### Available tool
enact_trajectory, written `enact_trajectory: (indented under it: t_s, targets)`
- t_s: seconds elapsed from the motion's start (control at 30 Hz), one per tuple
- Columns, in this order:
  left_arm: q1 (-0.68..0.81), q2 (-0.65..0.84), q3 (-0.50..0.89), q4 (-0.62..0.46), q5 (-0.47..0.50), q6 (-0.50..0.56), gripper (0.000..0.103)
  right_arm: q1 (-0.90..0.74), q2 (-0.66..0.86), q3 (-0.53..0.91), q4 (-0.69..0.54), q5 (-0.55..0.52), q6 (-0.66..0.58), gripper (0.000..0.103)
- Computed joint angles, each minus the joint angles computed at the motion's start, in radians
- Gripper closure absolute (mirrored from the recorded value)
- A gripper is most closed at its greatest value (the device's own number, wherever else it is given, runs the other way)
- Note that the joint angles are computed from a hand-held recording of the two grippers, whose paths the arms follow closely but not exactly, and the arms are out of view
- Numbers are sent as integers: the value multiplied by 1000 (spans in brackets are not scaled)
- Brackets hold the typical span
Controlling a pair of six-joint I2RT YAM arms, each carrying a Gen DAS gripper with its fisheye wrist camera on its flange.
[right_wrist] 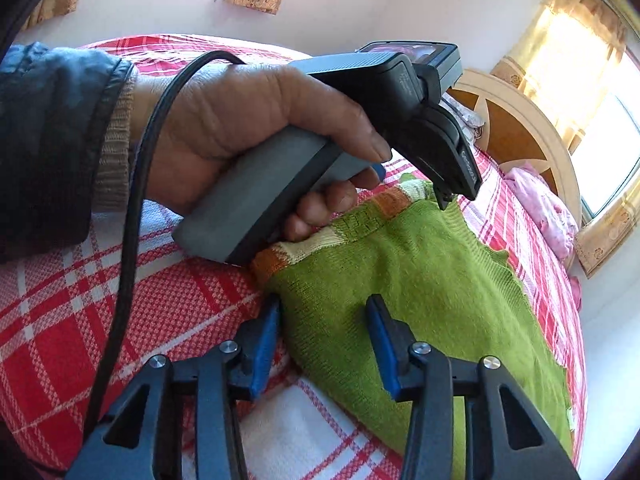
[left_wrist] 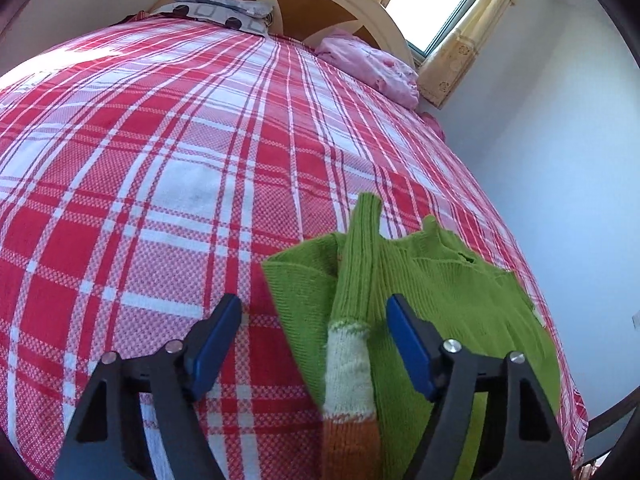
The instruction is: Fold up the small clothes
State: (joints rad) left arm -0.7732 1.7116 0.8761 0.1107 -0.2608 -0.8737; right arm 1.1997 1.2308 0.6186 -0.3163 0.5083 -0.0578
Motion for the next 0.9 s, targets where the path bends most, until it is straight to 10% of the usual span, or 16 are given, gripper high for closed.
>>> enact_trajectory:
  t_s: [0.13,0.23,0.9]
  targets:
    - [35,4,-47,100,78,-5,77,-12,20,15,9,-20,-5,67]
    - [60,-1,-100,195,138,-37,87,-45,18,11,25,-48,-27,79]
    - [99,-21,-228,427,258,-160,90,-266,-97,-16,52,-333,-38,93]
